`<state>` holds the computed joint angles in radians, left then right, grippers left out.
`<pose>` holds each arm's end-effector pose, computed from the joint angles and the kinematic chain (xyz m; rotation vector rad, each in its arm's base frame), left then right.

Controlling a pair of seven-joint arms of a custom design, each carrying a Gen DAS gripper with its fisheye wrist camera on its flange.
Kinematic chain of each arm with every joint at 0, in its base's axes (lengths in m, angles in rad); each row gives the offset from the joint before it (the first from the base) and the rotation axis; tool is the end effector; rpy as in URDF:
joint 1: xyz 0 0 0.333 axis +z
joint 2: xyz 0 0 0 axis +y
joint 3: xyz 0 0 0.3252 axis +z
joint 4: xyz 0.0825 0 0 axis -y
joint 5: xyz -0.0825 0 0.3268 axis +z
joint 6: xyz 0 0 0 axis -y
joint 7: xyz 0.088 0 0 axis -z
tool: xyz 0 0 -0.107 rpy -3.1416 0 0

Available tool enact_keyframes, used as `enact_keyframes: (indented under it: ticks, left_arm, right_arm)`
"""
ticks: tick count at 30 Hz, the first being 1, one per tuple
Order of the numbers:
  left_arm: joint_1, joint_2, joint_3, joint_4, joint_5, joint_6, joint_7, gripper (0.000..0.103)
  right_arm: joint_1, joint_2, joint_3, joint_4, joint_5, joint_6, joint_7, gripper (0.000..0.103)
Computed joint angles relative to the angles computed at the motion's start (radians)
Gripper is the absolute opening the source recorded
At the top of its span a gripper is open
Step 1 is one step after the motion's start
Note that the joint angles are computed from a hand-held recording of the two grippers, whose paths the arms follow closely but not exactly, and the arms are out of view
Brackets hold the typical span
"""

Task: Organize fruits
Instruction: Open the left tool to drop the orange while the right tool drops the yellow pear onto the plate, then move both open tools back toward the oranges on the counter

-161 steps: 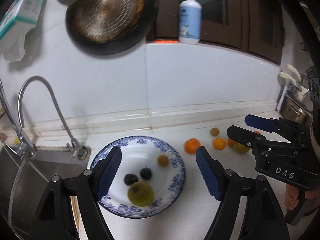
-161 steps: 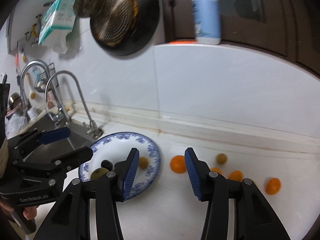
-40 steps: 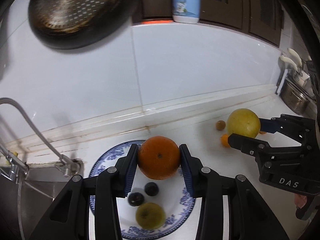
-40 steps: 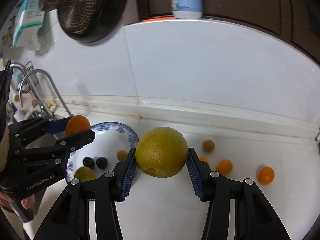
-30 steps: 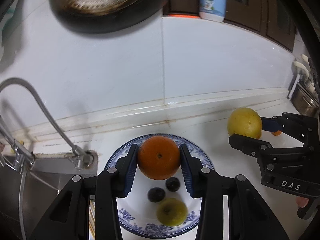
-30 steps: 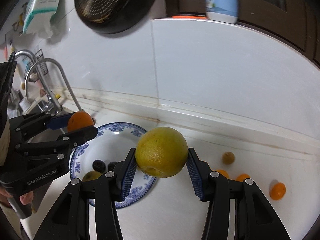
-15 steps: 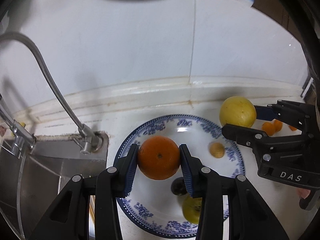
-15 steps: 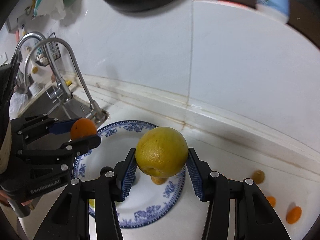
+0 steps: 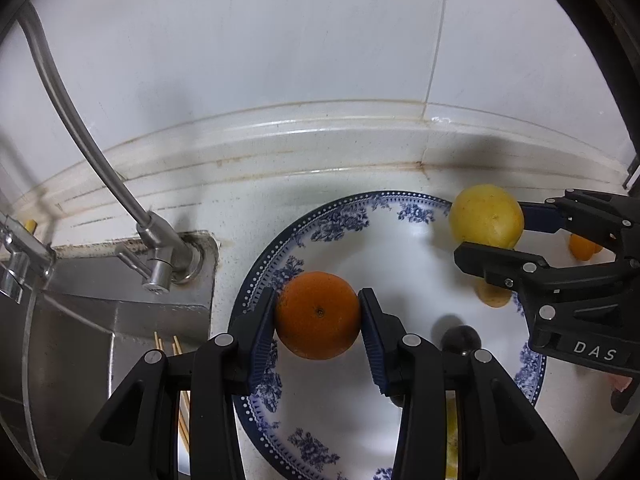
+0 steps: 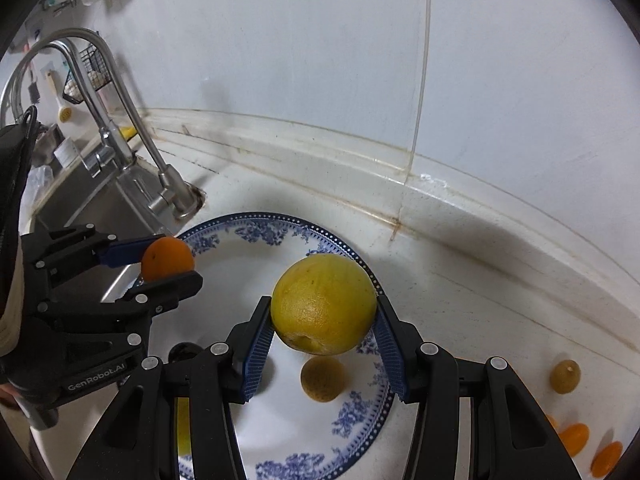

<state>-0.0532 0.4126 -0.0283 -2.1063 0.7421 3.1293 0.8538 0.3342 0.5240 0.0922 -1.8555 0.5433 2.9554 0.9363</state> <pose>0.5721 -0.1042 0.3307 -1.7833 1.9672 -0.6136 0.6042 0.2273 0.3450 -2.2141 1.2711 -0.3213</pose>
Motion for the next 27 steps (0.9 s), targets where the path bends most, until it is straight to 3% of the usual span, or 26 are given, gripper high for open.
enact_keyframes:
  ticks: [6,8,11,16,20,24,27]
  left_arm:
    - [0.015,0.009,-0.018,0.006,-0.015,-0.012,0.018,0.041]
    - [0.015,0.005,-0.016,0.001,-0.016,-0.009,0.018,0.047]
    - [-0.043,-0.004,0.057,0.001,0.032,0.009,-0.039,0.057]
    - [-0.1,-0.043,0.123,-0.02,0.129,0.007,-0.127,0.057]
    - [-0.18,-0.089,0.217,-0.039,0.309,0.044,-0.301,0.057]
    - [-0.267,-0.132,0.314,-0.024,0.56,0.075,-0.56,0.062]
    - [-0.298,-0.167,0.332,-0.003,0.765,0.077,-0.769,0.065]
  right_arm:
    - [0.0,0.021,-0.003,0.029,-0.009,-0.029,0.004,0.05]
    - [-0.004,0.024,0.001,0.034,-0.007,-0.038,0.0,0.05]
    - [-0.009,0.024,0.008,0.033,0.007,-0.033,-0.001,0.051]
    - [-0.041,-0.012,0.057,-0.014,0.068,0.031,-0.068,0.055]
    - [-0.049,-0.066,0.073,-0.083,0.111,0.109,-0.104,0.055]
    - [-0.131,-0.129,0.173,-0.151,0.216,0.171,-0.201,0.055]
    - [-0.192,-0.174,0.248,-0.195,0.324,0.214,-0.294,0.059]
